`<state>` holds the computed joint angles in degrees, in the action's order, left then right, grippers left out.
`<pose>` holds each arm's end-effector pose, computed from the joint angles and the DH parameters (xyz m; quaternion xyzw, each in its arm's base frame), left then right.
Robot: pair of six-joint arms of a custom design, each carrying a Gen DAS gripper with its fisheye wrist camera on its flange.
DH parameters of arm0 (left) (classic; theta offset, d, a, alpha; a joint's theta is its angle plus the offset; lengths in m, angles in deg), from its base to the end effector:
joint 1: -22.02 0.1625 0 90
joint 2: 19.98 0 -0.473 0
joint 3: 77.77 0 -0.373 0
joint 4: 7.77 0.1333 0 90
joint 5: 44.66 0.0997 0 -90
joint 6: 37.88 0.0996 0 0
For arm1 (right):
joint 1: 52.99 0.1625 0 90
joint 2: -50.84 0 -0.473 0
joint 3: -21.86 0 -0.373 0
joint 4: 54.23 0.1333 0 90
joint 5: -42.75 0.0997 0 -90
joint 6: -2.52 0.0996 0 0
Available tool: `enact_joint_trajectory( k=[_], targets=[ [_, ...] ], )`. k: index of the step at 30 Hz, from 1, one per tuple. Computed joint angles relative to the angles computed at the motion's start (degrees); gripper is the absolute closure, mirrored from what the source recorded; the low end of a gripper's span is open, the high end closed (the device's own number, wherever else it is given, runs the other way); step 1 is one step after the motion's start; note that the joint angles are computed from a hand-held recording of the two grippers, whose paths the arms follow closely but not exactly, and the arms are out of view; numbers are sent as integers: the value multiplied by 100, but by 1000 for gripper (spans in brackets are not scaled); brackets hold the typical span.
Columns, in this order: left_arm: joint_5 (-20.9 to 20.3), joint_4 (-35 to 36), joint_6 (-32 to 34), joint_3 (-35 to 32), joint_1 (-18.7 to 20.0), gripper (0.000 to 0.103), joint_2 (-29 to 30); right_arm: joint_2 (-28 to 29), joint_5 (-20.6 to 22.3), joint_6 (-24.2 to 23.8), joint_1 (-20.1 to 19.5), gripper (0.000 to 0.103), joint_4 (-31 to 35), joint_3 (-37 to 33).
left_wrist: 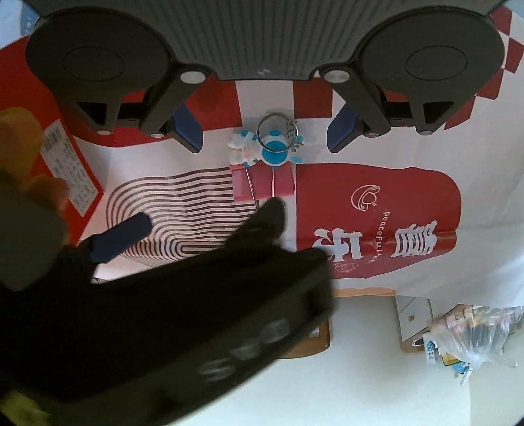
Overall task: Organize rigid objects
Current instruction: 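Grasp blue keychain figure with left tool while right tool grasps pink binder clip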
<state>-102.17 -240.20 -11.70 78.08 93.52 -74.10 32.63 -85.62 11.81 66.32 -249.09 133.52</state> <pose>0.0719 -0.3739 0.1819 0.2522 0.8696 -0.3156 0.2841 0.3267 -0.4359 -0.1188 0.1312 -0.9312 0.1967 0.2776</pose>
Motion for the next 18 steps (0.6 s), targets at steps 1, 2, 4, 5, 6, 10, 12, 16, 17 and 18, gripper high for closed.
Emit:
enact_joint_trajectory(
  k=[1,2,4,5,6,10,12,16,17,18],
  targets=[
    [-6,1,15,-37,23,20,31,30,-9,26,-16,1,85,-77],
    [-20,2,21,-77,56,20,66,55,15,58,-43,1,167,-140],
    [-55,102,-2,-156,116,20,83,82,16,189,-84,2,400,-261],
    [-88,174,-20,-187,143,20,68,91,33,252,-107,3,497,-316],
    [-106,187,-18,-208,161,20,85,102,79,297,-133,5,579,-367],
    [-129,122,0,-259,215,21,186,179,88,480,-205,11,941,-588],
    [-133,5,20,-260,222,21,243,199,94,608,-247,16,1017,-641],
    [-79,-192,28,-231,180,24,352,223,105,743,-308,22,1083,-700],
    [-62,-245,43,-222,160,27,386,223,134,744,-319,23,1096,-703],
    [-63,-263,58,-218,155,28,391,223,164,739,-327,25,1100,-705]
  ],
)
